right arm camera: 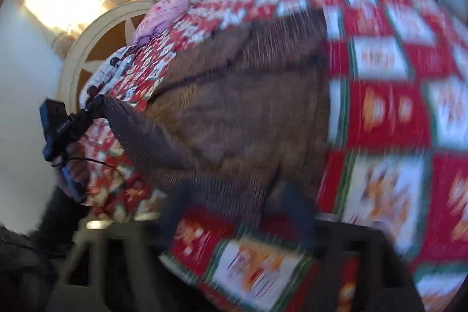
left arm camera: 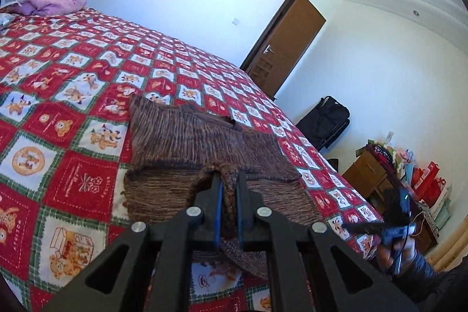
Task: Fold small clothes
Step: 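Lift the hem with both tools and fold it toward the collar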
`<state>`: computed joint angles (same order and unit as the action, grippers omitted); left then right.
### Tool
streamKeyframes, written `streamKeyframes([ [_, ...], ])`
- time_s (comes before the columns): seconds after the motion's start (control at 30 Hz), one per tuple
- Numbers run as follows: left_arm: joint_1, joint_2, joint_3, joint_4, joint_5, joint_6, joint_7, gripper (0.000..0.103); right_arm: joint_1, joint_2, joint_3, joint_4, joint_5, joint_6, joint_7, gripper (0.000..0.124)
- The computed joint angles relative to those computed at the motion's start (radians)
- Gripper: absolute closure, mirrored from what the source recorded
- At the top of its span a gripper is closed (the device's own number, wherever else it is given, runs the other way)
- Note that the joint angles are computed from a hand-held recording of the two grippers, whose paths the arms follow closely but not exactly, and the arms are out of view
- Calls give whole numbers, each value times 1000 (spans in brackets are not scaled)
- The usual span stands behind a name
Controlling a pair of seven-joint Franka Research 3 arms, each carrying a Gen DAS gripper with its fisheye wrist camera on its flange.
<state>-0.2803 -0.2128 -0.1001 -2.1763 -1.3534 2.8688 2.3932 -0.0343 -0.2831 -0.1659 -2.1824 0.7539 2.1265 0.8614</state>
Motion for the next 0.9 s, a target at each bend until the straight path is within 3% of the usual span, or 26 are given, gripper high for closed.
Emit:
streamKeyframes([
  [0.1, 0, -10, 0, -10, 0, 3, -3, 95, -9, -20, -4, -45, 12, 15, 21, 52],
  [0.17, -3, -17, 1, -15, 3, 3, -3, 95, -9, -2, -24, -42, 59, -23, 40, 52],
  [0.4, -18, -20, 6, -26, -2, 9, 10, 95, -6, 24, 6, -53, 52, -40, 77, 67],
  [0.43, -18, -18, 5, -27, -5, 10, 12, 95, -5, 28, 10, -58, 52, -26, 82, 74],
  [0.5, -16, -14, 6, -28, -11, 6, 13, 95, -2, 31, 10, -60, 69, -12, 81, 112],
  [0.53, -14, -12, 4, -28, -10, 8, 11, 95, 0, 30, 8, -58, 78, -10, 75, 118],
  [0.9, 8, -11, 6, -4, -39, 5, 27, 95, 34, -8, -9, 4, 210, 83, -9, 120],
])
